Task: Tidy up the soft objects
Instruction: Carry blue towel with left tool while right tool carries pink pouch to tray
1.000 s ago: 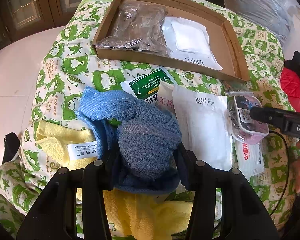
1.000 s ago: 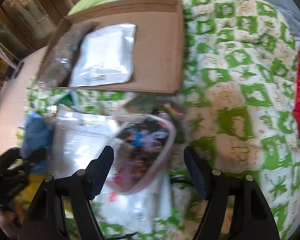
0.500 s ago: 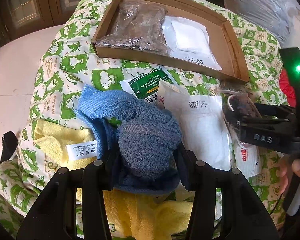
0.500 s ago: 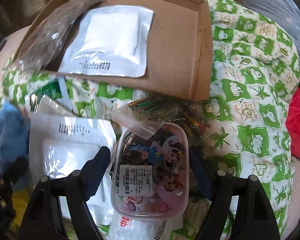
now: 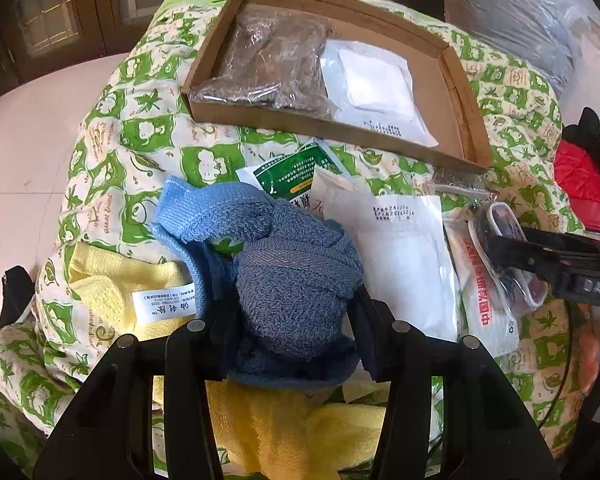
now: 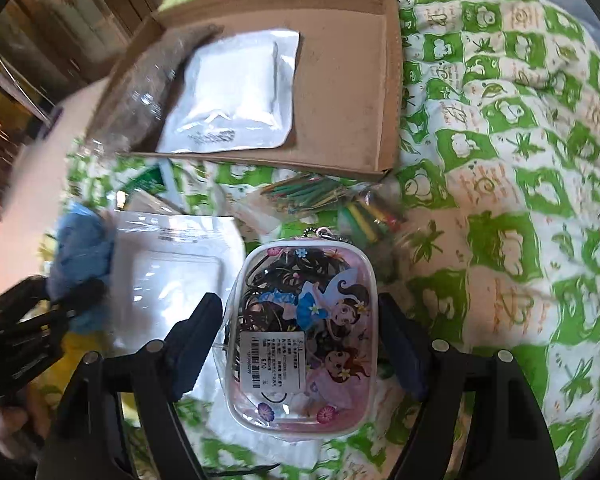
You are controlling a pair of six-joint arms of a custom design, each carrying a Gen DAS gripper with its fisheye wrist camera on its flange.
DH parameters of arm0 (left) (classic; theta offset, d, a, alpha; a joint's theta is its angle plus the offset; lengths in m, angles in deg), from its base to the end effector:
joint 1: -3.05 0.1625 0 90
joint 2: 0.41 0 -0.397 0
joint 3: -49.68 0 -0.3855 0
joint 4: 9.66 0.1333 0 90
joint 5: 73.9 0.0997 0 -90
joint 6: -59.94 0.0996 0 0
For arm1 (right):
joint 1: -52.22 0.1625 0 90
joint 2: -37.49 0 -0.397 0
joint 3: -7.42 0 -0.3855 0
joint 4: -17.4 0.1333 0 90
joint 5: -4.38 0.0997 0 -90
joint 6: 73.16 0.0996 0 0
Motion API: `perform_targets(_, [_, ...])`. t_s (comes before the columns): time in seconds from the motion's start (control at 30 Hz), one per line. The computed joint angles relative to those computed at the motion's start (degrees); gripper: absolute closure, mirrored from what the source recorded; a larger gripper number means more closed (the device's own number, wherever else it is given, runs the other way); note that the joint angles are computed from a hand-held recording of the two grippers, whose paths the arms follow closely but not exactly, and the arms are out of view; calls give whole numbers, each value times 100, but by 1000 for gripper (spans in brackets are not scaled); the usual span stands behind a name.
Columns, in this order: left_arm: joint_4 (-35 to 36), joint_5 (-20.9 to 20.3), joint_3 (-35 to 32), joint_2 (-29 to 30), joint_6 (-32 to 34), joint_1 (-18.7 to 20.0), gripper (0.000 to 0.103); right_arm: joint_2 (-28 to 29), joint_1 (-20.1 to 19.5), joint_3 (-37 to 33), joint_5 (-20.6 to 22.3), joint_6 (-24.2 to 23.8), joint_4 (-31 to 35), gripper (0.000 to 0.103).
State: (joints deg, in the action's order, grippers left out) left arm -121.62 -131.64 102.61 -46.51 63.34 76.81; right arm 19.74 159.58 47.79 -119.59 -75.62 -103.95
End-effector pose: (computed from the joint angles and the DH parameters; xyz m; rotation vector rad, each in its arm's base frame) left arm -0.0381 -0.7974 0.3474 0.3424 2.5591 -0.4239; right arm 0.3262 -0.7834 0.0687 0.3814 -2.5298 0.2949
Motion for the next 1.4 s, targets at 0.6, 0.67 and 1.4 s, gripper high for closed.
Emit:
perform_targets(0.6, [-682, -158, 366, -252, 203, -19, 56, -178, 107, 473, 526, -432, -581, 25])
perform_targets(0.67, [-691, -168, 374, -254, 207, -19, 56, -192, 103, 506, 574, -438, -627, 25])
perform_targets(1.4, [-214, -230, -350, -132, 238, -206, 56, -362, 56, 604, 832, -450, -780, 25])
